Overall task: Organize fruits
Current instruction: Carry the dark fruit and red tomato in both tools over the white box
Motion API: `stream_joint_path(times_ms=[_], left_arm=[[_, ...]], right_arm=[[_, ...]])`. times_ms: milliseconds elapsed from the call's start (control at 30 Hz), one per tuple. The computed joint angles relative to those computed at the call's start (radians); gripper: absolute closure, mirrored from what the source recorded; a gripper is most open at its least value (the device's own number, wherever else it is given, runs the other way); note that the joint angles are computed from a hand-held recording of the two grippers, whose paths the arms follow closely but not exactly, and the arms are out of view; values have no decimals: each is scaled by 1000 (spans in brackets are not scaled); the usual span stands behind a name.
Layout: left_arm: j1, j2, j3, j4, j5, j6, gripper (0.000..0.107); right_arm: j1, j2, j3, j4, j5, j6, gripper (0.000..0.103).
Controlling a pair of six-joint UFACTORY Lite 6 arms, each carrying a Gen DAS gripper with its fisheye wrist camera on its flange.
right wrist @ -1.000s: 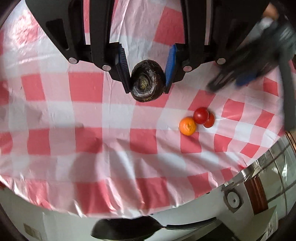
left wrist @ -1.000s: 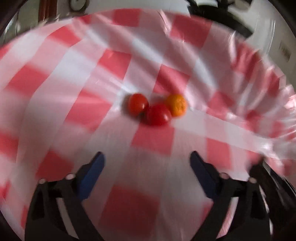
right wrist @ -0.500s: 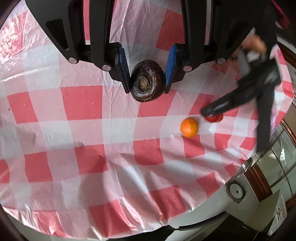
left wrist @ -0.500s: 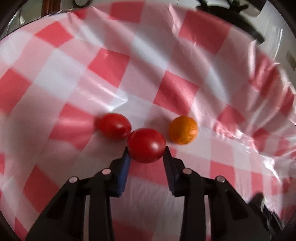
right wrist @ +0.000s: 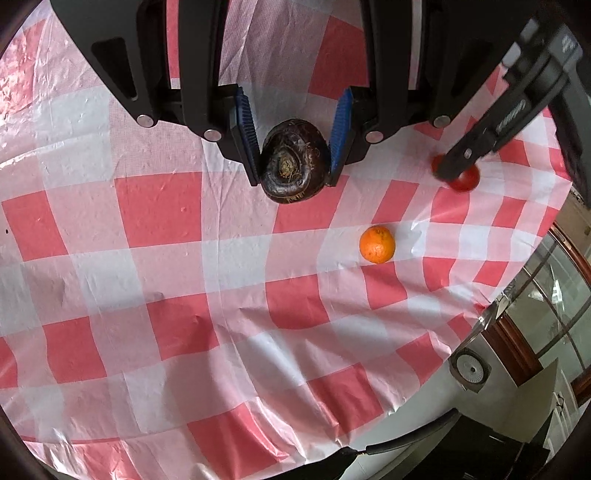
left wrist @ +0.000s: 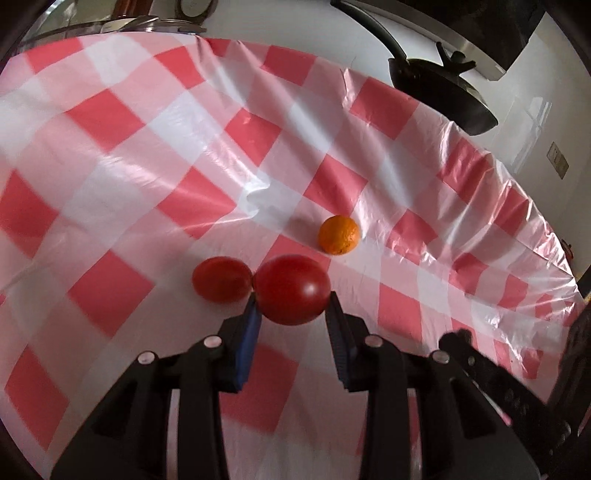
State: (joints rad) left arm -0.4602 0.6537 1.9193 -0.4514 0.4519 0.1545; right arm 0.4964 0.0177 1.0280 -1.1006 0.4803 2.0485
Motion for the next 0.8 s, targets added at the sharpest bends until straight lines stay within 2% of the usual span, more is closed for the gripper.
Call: stream_joint_path(times_ms=[100, 233, 567, 633, 800], left_arm=[[6, -103, -140, -23, -41, 27, 71], [42, -290, -379, -116, -93, 140, 71], [56, -783, -861, -140, -218, 336, 71], [64, -879, -943, -148, -214, 381, 71], [175, -1079, -1102, -299, -108, 590, 71]], right_arm=[[12, -13, -12, -24, 16, 35, 67], [80, 3, 31, 28, 132, -6, 67], [528, 77, 270, 27, 588, -28, 67], [600, 117, 332, 33, 657, -43, 67], [768, 230, 479, 26, 807, -41, 67]])
